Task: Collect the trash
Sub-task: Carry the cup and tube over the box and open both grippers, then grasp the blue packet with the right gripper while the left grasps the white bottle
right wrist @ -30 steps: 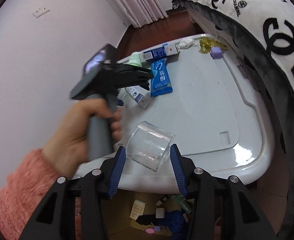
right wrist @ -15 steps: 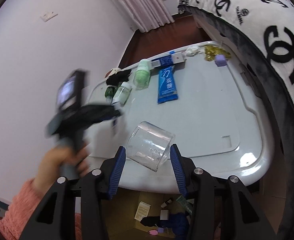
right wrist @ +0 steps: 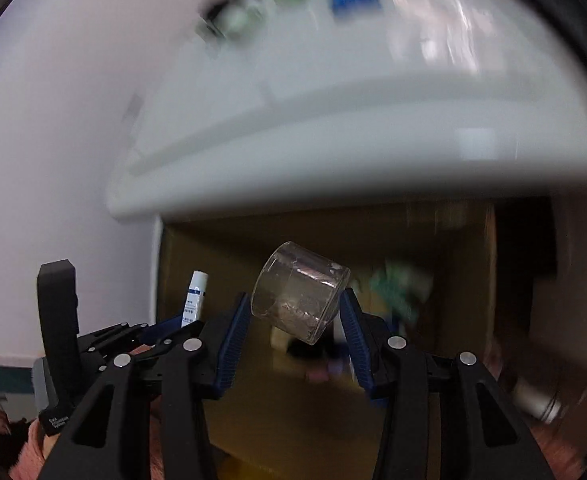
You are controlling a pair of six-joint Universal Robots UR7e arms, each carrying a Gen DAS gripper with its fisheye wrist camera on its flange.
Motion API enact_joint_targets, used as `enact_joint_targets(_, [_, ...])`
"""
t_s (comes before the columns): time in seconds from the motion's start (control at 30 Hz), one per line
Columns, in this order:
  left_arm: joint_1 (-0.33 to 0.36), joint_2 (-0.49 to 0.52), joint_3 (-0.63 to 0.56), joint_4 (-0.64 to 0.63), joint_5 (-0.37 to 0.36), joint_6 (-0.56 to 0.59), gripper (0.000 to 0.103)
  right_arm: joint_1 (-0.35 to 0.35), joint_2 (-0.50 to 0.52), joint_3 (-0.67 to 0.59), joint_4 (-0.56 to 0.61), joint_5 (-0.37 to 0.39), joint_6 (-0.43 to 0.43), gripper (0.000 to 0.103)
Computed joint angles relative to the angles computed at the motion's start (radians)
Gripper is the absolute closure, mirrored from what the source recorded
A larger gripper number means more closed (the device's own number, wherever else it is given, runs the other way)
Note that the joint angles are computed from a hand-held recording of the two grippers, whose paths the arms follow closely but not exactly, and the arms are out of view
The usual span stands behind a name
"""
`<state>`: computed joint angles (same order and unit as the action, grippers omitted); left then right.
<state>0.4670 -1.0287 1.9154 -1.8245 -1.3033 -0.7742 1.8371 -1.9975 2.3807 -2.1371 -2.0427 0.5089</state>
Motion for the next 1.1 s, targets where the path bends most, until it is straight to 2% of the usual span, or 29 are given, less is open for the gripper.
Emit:
enact_joint_targets(0.03, [0.011, 0.016, 0.010, 0.014, -0.007, -0.009, 0.064, -0.025, -0.003, 0.029, 0.019, -0.007, 0.028, 0.046])
enact_joint_targets(0.07, [0.024, 0.028, 0.019, 0.020, -0.016, -0.021, 0.049, -0.043, 0.001, 0.043, 0.043, -0.021, 0.050, 0.020])
enact_joint_targets(0.1, [0.039, 0.030, 0.028, 0.018, -0.031, -0.016, 0.027, -0.072, 0.012, 0.059, 0.080, -0.042, 0.074, 0.013])
enact_joint_targets(0.2, [0.066, 0.036, 0.031, 0.035, -0.060, -0.017, 0.026, -0.132, 0.017, 0.080, 0.124, -0.058, 0.097, 0.013])
enact_joint_targets(0.27, [0.055, 0.029, 0.035, 0.031, -0.036, -0.019, 0.026, -0.157, 0.003, 0.088, 0.125, -0.046, 0.101, 0.013])
enact_joint_targets(0.47, [0.022, -0.008, 0.063, 0.014, 0.002, -0.025, 0.025, -0.105, 0.025, 0.072, 0.144, -0.112, 0.132, 0.013])
enact_joint_targets(0.57, [0.011, -0.011, 0.051, -0.006, 0.027, -0.026, 0.025, -0.098, 0.014, 0.066, 0.145, -0.114, 0.132, 0.012])
enact_joint_targets(0.63, [-0.005, -0.026, 0.022, -0.028, 0.074, -0.003, 0.025, -0.082, 0.002, 0.048, 0.126, -0.112, 0.123, 0.012])
enact_joint_targets(0.7, [-0.022, -0.041, -0.006, -0.069, 0.134, 0.014, 0.025, -0.038, -0.003, 0.020, 0.096, -0.116, 0.106, 0.012])
enact_joint_targets(0.77, [-0.025, -0.037, -0.060, -0.104, 0.215, 0.032, 0.020, 0.020, 0.013, -0.032, 0.024, -0.137, 0.072, 0.010])
enact_joint_targets(0.8, [-0.021, -0.029, -0.084, -0.117, 0.244, 0.037, 0.017, 0.039, 0.028, -0.052, 0.006, -0.163, 0.068, 0.008])
enact_joint_targets(0.87, [-0.005, 0.000, -0.148, -0.134, 0.303, 0.047, 0.017, 0.087, 0.114, -0.130, -0.056, -0.297, 0.049, 0.006])
enact_joint_targets(0.9, [0.002, 0.010, -0.169, -0.142, 0.314, 0.049, 0.017, 0.090, 0.155, -0.160, -0.114, -0.339, 0.006, 0.006])
enact_joint_targets(0.93, [0.010, 0.017, -0.184, -0.163, 0.321, 0.059, 0.017, 0.078, 0.210, -0.198, -0.208, -0.367, -0.079, 0.006])
enact_joint_targets(1.0, [0.019, 0.018, -0.197, -0.187, 0.344, 0.067, 0.017, 0.035, 0.316, -0.284, -0.312, -0.400, -0.208, 0.006])
enact_joint_targets(1.1, [0.029, 0.014, -0.189, -0.191, 0.373, 0.058, 0.017, -0.051, 0.458, -0.417, -0.369, -0.411, -0.336, 0.006])
